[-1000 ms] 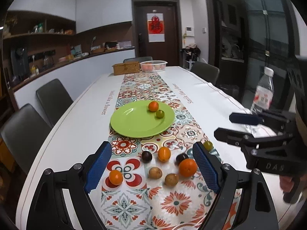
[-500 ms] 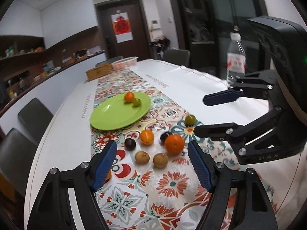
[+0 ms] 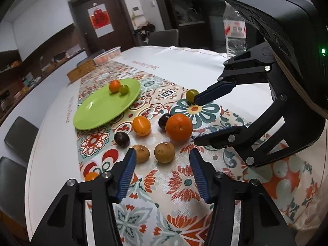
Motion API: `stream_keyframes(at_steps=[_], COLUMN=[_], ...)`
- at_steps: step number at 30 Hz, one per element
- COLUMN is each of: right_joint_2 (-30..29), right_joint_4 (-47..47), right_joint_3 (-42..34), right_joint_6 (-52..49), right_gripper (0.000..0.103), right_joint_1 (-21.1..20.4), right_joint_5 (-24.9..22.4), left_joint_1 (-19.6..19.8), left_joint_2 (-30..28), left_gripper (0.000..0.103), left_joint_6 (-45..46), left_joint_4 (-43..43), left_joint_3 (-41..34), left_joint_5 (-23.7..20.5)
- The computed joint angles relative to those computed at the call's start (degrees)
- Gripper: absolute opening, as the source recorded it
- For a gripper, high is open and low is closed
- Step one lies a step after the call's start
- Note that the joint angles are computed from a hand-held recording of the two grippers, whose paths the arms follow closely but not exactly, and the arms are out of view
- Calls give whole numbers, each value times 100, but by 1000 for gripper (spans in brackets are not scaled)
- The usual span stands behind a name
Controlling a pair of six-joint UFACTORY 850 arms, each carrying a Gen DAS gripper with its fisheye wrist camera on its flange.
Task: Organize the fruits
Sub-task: 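Grasp a brown kiwi with the left tool while the right tool grasps a large orange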
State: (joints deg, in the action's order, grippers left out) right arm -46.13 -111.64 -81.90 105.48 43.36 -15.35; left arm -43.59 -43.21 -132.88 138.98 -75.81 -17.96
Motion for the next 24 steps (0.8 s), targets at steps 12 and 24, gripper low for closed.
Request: stream_keyframes(at_steps=[12, 24], right_joint_2=[-311, -463], right_joint_4=[473, 392], right_joint_3=[-361, -527], right_joint_6=[-525, -452], right_gripper=[52, 47], right_joint_1=[-110, -178], right_joint_5=[207, 323], left_joint_1=[191, 259], left_joint_2=[-398, -624], left_gripper=[38, 29], left_joint_6=[71, 487], left_joint_4=[496, 59], left_joint_3=[-545, -865], left_joint_5=[622, 974])
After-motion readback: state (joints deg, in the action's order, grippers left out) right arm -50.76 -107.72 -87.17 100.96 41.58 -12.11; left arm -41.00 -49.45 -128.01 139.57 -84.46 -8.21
